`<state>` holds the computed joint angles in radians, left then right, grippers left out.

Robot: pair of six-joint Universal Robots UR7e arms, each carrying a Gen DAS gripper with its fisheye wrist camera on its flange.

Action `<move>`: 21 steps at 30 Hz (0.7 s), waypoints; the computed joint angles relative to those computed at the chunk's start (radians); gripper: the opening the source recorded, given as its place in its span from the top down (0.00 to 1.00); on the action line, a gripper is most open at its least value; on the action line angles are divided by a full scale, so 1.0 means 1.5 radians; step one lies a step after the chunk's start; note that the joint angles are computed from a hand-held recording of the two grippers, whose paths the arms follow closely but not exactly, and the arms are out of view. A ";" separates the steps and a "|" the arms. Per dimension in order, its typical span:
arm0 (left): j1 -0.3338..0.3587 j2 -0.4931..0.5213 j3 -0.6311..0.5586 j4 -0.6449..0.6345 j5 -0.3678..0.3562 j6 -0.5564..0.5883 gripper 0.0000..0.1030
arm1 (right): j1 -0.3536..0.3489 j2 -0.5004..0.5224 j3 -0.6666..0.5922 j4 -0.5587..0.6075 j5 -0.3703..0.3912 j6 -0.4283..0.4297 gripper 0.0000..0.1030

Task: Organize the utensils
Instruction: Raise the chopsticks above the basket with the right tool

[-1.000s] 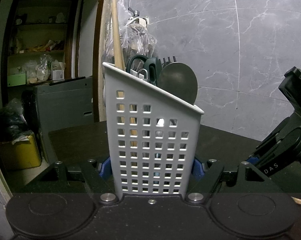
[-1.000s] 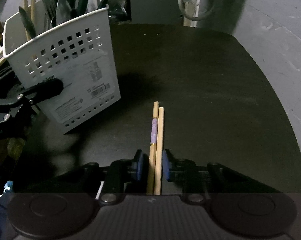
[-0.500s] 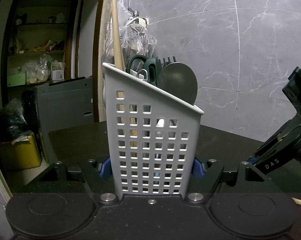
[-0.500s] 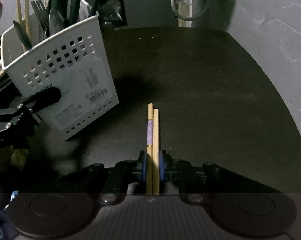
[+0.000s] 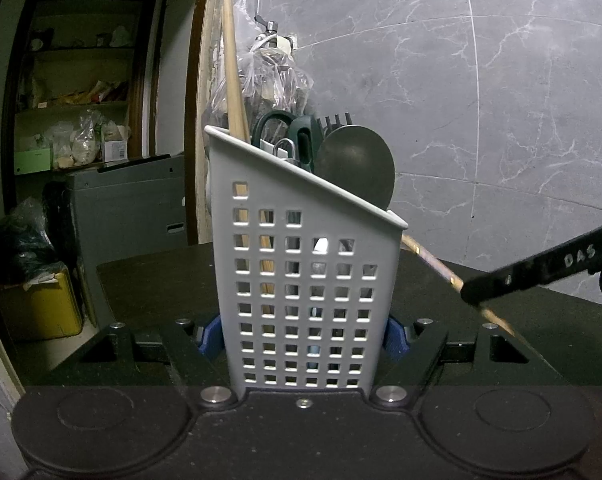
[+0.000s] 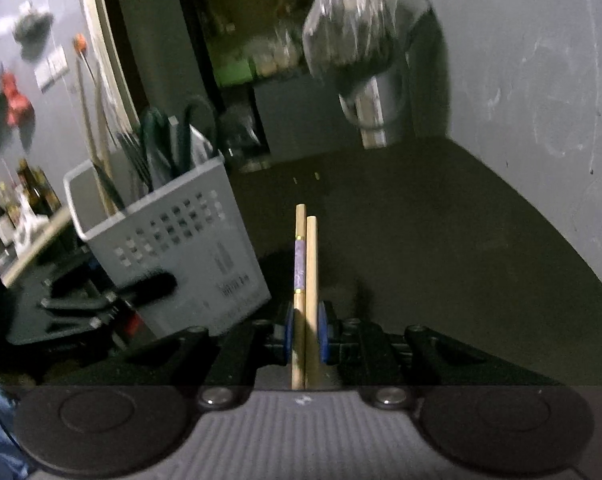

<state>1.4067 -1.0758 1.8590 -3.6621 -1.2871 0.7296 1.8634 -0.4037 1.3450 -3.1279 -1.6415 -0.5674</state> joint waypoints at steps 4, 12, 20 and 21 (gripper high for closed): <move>0.000 0.000 0.000 0.000 0.000 0.001 0.26 | -0.012 -0.007 0.024 -0.052 0.067 0.006 0.86; 0.000 0.000 0.000 0.000 0.001 0.001 0.26 | -0.027 -0.001 0.051 -0.178 0.153 0.004 0.86; 0.000 0.000 0.000 0.000 0.001 0.001 0.26 | -0.023 0.014 0.032 -0.229 0.189 0.015 0.86; 0.000 0.000 0.000 0.000 0.001 0.000 0.26 | -0.022 0.014 0.033 -0.238 0.194 0.013 0.86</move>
<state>1.4061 -1.0761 1.8596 -3.6622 -1.2858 0.7301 1.8310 -0.3831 1.3940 -3.4852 -1.3503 -0.5476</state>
